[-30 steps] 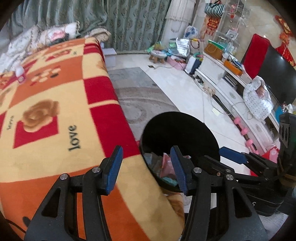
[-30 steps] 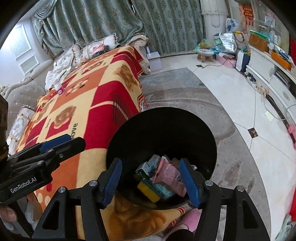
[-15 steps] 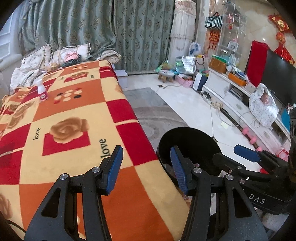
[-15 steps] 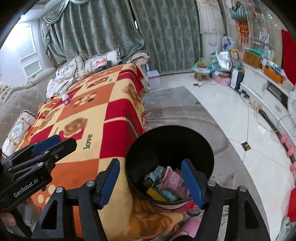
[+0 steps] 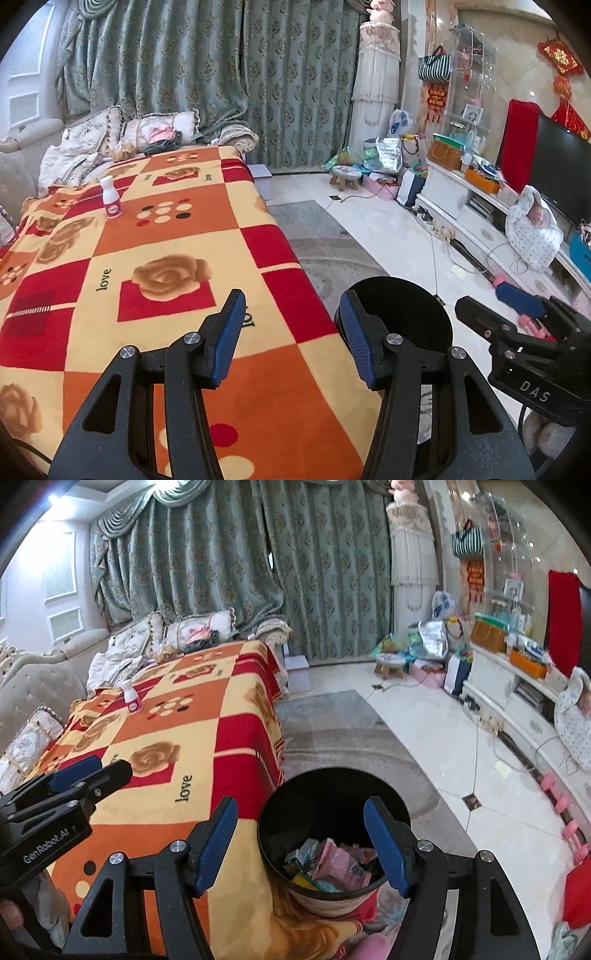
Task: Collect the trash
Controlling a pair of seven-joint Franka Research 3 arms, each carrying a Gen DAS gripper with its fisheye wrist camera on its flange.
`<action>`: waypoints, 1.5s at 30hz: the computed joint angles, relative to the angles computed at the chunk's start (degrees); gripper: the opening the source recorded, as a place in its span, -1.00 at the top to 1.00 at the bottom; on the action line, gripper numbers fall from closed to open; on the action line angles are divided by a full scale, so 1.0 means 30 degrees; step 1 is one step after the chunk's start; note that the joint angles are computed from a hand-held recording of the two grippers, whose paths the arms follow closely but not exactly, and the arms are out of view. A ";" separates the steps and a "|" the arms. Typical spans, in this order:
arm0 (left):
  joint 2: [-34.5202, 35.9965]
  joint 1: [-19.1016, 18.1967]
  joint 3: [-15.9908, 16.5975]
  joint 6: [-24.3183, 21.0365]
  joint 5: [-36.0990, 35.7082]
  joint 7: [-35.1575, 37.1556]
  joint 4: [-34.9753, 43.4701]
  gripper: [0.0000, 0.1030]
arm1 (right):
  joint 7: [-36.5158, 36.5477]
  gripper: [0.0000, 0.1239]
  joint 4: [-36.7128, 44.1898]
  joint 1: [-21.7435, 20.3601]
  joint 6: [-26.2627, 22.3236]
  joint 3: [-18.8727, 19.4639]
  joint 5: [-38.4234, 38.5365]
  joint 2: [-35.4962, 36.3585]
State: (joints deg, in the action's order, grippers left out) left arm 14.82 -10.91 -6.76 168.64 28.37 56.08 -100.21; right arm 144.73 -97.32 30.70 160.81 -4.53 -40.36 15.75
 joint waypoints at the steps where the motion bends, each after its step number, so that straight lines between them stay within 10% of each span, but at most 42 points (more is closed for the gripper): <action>1: -0.0038 -0.0006 0.0043 0.0065 0.0041 -0.0046 -0.0041 -0.01 | 0.0202 -0.14 0.0029 0.0133 -0.0042 -0.0123 -0.0333 -0.0053; 45: -0.0282 0.0259 -0.0266 0.0546 -0.0760 0.0692 -0.0330 -0.01 | 0.2135 -0.25 0.0682 0.0003 -0.1368 0.0473 -0.3221 -0.0138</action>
